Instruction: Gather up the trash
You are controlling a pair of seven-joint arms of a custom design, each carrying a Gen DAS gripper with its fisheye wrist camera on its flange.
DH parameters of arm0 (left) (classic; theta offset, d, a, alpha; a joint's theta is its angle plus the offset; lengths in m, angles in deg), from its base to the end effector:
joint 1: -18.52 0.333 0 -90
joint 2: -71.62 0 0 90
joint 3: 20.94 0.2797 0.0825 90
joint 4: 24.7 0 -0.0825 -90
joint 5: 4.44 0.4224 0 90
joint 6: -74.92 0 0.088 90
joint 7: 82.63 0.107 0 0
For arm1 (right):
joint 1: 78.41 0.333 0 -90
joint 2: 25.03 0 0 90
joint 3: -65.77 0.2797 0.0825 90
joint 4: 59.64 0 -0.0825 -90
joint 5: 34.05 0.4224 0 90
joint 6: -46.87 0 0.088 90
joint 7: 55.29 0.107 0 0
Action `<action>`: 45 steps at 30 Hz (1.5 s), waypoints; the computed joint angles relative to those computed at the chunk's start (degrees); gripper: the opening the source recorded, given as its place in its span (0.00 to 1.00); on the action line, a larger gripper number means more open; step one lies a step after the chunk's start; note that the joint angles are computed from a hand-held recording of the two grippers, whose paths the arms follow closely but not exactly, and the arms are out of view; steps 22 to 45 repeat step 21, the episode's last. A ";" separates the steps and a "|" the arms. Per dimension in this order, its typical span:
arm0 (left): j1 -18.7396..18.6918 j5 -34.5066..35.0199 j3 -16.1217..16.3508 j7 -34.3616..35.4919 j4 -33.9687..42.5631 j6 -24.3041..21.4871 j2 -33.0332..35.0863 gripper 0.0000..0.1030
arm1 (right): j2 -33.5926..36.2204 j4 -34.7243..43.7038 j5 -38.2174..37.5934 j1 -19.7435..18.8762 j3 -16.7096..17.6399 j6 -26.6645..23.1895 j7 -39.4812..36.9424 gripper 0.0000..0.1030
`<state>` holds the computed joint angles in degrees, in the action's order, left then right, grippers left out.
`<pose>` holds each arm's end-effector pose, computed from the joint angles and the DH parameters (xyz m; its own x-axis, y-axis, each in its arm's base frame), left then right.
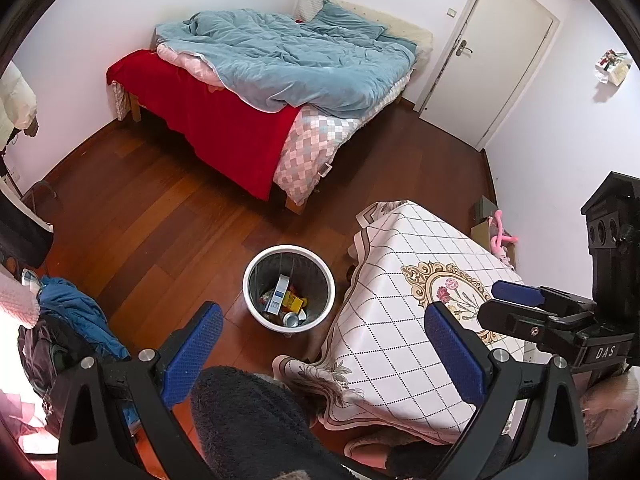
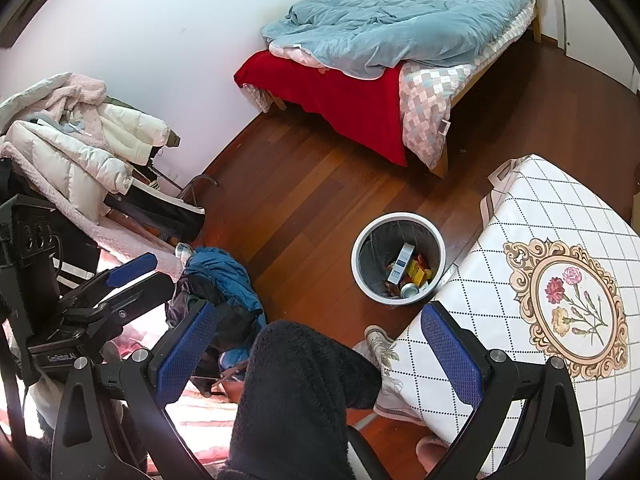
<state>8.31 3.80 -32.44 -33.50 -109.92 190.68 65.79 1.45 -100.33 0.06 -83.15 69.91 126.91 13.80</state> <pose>0.5471 -0.2172 0.7440 0.2161 -0.9407 0.2615 -0.7690 -0.3290 -0.5481 0.6579 0.0432 0.7236 0.5343 -0.7355 -0.4165 -0.8284 -0.3575 -0.4312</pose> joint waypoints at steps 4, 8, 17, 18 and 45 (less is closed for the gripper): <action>0.01 0.06 0.03 -0.03 -0.10 -0.11 -0.16 1.00 | 0.02 0.08 0.02 0.04 0.06 -0.11 -0.06 1.00; 0.02 -0.02 0.05 -0.01 -0.11 0.08 -0.07 1.00 | -0.15 -0.10 0.12 0.05 0.08 -0.18 -0.25 1.00; 0.11 -0.06 0.10 0.13 -0.30 0.08 -0.30 1.00 | -0.14 0.15 0.29 0.15 0.14 -0.41 -0.30 1.00; 0.12 0.04 0.08 0.08 -0.33 0.17 -0.31 1.00 | -0.31 -0.07 0.36 0.10 0.15 -0.40 -0.39 1.00; 0.13 0.17 0.06 -0.33 -1.05 0.91 -0.94 1.00 | -0.75 -0.66 0.50 0.10 0.13 -0.32 -0.64 1.00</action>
